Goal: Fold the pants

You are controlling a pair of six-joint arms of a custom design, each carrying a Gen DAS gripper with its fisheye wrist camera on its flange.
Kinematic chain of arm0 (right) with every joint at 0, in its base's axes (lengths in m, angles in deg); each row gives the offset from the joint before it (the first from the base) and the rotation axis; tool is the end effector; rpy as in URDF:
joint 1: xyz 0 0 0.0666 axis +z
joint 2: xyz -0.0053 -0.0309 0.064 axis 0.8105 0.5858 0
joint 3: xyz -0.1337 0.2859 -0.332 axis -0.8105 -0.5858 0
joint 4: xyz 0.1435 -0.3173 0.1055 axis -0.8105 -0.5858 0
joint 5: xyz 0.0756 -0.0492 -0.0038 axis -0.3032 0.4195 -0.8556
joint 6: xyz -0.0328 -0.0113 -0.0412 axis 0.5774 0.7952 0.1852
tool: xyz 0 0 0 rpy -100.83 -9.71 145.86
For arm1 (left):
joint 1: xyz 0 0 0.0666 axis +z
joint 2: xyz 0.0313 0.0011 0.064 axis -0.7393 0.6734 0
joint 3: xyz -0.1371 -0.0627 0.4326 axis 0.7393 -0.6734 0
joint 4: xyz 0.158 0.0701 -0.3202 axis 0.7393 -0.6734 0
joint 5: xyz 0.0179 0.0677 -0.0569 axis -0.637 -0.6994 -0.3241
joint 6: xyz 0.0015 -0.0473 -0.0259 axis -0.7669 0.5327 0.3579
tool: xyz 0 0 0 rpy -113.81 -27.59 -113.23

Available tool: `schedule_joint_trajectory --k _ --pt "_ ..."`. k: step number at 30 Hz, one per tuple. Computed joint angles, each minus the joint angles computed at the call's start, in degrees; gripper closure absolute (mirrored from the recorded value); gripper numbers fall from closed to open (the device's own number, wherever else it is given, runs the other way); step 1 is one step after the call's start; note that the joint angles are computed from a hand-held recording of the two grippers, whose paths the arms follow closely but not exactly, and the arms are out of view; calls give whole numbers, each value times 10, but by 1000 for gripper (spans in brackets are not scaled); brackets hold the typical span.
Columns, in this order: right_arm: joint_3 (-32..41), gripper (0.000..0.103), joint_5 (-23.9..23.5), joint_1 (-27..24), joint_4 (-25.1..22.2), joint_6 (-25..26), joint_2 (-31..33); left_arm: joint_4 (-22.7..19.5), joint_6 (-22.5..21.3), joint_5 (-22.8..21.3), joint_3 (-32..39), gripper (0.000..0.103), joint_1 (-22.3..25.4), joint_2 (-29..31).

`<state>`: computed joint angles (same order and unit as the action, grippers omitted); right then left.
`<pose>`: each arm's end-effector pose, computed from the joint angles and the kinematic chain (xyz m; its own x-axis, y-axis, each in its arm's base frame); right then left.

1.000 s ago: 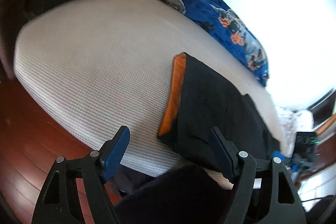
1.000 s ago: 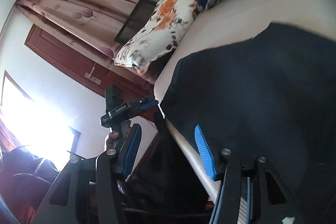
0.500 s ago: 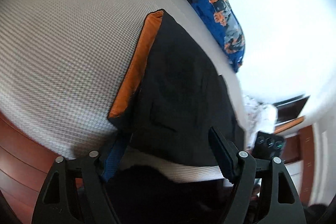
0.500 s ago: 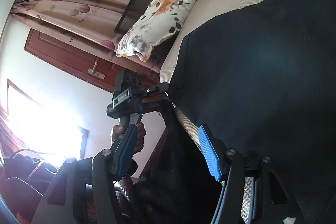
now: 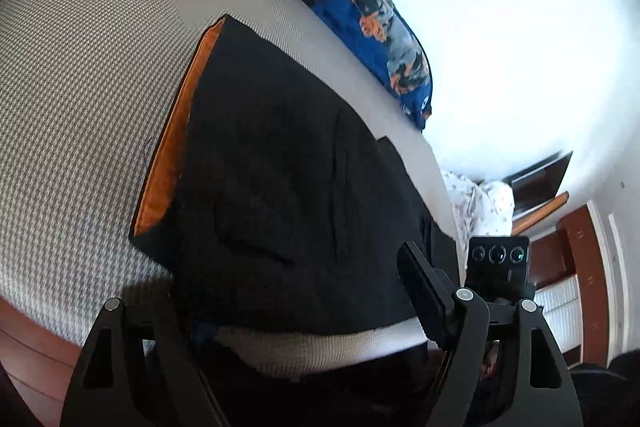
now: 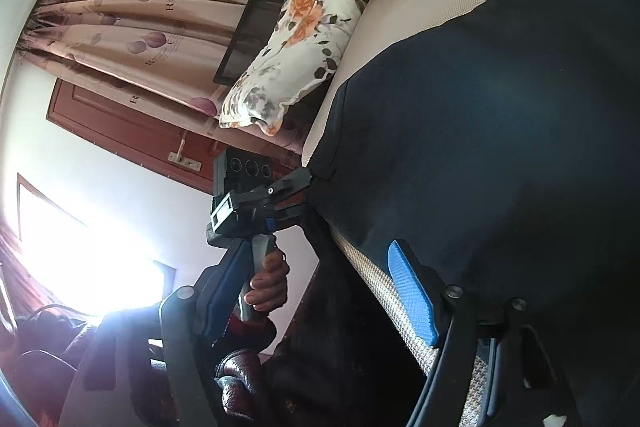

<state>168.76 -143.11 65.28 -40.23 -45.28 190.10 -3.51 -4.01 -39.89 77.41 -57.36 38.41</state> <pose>0.7170 0.1756 0.2936 -0.8839 -0.2928 -0.3648 -0.4235 0.1697 0.8899 0.5807 -0.1166 0.3449 -0.7752 -0.5131 -0.3685 -0.0495 0.6309 -0.7743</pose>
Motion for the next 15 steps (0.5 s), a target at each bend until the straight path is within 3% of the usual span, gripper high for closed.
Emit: schedule_joint_trajectory --k 2,3,4,8,11,15 --pt "0 31 -1 -1 4 -7 0 8 -6 -30 -3 29 -8 -2" --pt "1 31 -1 -1 6 -9 0 -3 -21 -65 -1 47 -16 -5" --pt "0 31 0 0 11 -15 -1 -14 -37 -92 -10 74 -21 -9" --pt "0 29 1 -2 35 -42 -3 -32 -45 -149 -9 78 -33 -14" --pt "7 29 11 -6 72 -84 -5 -40 -98 -222 1 79 -58 -26" --pt "75 29 4 -11 63 -112 13 -17 -184 -289 16 79 -93 -43"
